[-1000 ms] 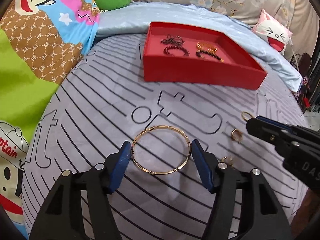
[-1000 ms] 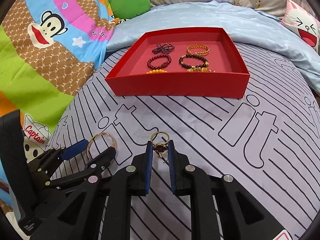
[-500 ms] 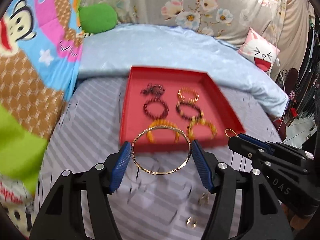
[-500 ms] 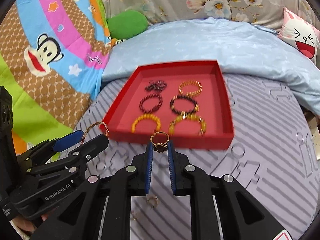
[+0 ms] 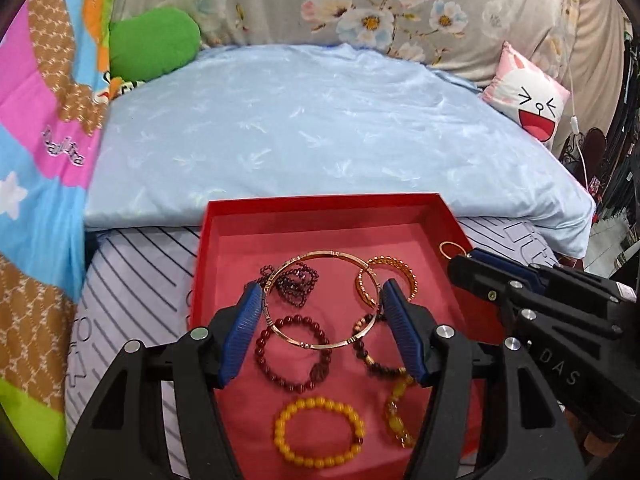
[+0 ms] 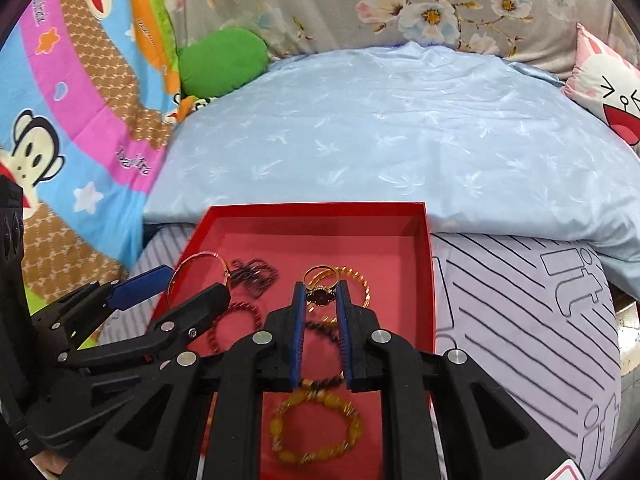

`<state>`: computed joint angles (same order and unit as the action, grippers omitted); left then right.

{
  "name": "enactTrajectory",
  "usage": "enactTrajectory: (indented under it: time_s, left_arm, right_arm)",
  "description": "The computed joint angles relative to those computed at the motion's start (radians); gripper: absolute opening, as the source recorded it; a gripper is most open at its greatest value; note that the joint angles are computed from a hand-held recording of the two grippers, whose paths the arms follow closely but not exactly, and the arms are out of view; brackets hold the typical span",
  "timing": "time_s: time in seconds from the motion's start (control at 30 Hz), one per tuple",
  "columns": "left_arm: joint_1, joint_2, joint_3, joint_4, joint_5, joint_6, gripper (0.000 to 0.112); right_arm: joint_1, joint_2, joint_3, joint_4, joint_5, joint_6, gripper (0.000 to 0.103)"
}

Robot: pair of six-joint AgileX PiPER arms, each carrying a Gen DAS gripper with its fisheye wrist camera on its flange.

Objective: Organize jewelry
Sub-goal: 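Carry the bangle and ring into the red tray and open both grippers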

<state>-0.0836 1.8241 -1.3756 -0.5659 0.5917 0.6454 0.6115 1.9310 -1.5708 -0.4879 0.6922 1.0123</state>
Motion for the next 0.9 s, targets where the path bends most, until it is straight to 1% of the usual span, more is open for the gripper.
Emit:
enactTrajectory:
  time_s: [0.07,0.13,0.2,0.23,0.27,0.33,0.53,0.6,0.63,0.7,0.9]
  left_arm:
    - [-0.009,0.067,-0.069,0.028,0.033,-0.044,0.059]
    - [-0.022,0.109,-0.104,0.062,0.037,-0.082,0.059]
    - [-0.031,0.144,-0.136,0.096,0.048,-0.121,0.059]
    - [-0.025,0.172,-0.177,0.095,0.092,-0.136,0.059]
    - [-0.021,0.186,-0.203,0.086,0.122,-0.136,0.059]
    - [-0.020,0.208,-0.242,0.101,0.157,-0.148,0.059]
    - [-0.047,0.234,-0.282,0.155,0.205,-0.166,0.059]
    - [-0.053,0.226,-0.270,0.155,0.187,-0.155,0.061]
    - [-0.058,0.215,-0.255,0.162,0.166,-0.155,0.065]
    - [-0.064,0.205,-0.241,0.179,0.142,-0.169,0.067]
    - [-0.058,0.171,-0.196,0.174,0.099,-0.165,0.067]
  right_arm:
    - [-0.031,0.040,-0.032,0.030,-0.004,-0.042,0.014]
    - [-0.051,0.068,-0.053,0.055,-0.009,-0.068,0.014]
    - [-0.078,0.106,-0.087,0.115,-0.012,-0.119,0.014]
    - [-0.090,0.120,-0.098,0.139,-0.014,-0.140,0.014]
    - [-0.104,0.138,-0.116,0.172,-0.014,-0.169,0.014]
    - [-0.116,0.154,-0.136,0.202,-0.009,-0.195,0.014]
    - [-0.121,0.185,-0.183,0.210,0.021,-0.220,0.015]
    - [-0.107,0.189,-0.189,0.170,0.032,-0.198,0.016]
    - [-0.099,0.187,-0.188,0.144,0.036,-0.180,0.017]
    - [-0.095,0.183,-0.185,0.123,0.037,-0.165,0.024]
    - [-0.094,0.132,-0.118,0.109,0.002,-0.127,0.025]
